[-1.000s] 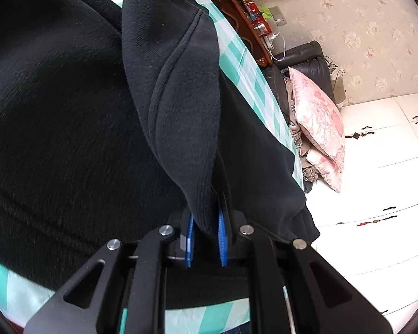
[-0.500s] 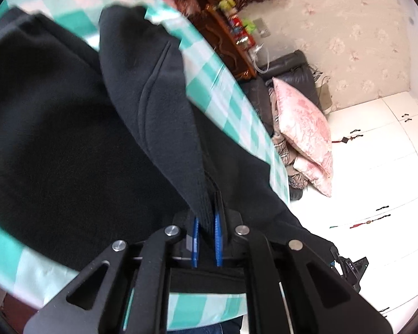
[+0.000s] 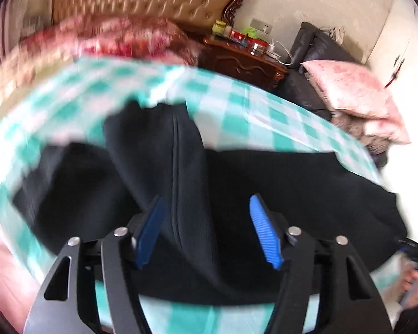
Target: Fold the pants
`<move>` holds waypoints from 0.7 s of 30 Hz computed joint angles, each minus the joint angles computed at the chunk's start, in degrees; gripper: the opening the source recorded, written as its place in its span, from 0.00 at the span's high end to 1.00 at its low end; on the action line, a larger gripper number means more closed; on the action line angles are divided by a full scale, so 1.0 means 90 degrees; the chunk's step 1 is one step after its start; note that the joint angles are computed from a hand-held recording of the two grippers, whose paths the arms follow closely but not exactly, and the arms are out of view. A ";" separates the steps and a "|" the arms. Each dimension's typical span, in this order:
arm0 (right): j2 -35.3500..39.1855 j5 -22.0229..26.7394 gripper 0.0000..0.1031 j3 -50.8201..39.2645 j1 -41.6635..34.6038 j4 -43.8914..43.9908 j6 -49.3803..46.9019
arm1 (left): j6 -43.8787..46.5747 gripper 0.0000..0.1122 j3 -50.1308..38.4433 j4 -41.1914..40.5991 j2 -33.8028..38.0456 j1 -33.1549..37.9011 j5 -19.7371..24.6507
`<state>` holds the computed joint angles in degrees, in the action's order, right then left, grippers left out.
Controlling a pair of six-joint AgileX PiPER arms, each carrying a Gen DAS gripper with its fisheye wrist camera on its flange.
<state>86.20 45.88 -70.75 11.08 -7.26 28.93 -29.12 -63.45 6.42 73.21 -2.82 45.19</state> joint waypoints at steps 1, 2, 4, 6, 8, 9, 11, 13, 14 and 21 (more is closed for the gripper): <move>0.0022 0.0069 0.82 -0.0012 0.0216 -0.0453 0.0292 | -0.0081 0.43 -0.0492 0.0289 0.0505 -0.0111 0.0138; 0.0000 0.0117 0.82 0.0033 0.0374 -0.0728 0.0494 | -0.0003 0.42 -0.0965 0.0446 0.1024 -0.0130 0.0272; 0.0003 -0.0018 0.81 0.0165 0.0248 -0.0702 0.0408 | -0.0156 0.42 -0.1972 0.1052 0.2056 -0.0259 0.0855; -0.0044 -0.0038 0.78 0.0240 0.0187 -0.0678 0.0359 | 0.0225 0.43 -0.3035 0.0975 0.3076 0.0029 0.1481; -0.0091 0.0007 0.69 0.0301 0.0287 -0.0936 0.0522 | 0.0677 0.54 -0.4018 0.0747 0.4056 0.0270 0.2139; -0.0107 0.0003 0.67 0.0325 0.0338 -0.1009 0.0562 | 0.0663 0.70 -0.4176 0.0929 0.4229 0.0269 0.2292; -0.0158 -0.0083 0.64 0.0403 0.0335 -0.0974 0.0560 | 0.0651 0.90 -0.4348 0.1125 0.4368 0.0339 0.2373; -0.0137 -0.0170 0.59 0.0399 0.0248 -0.0758 0.0441 | 0.0738 0.92 -0.3934 0.0868 0.3905 0.0597 0.1947; -0.0167 -0.0213 0.57 0.0408 0.0152 -0.0469 0.0209 | 0.0671 0.93 -0.3613 0.0728 0.3399 0.0798 0.1729; -0.0069 -0.0343 0.29 0.0386 0.0102 0.0078 -0.0261 | 0.2804 0.93 -0.0548 -0.3082 -0.0135 0.4042 0.0745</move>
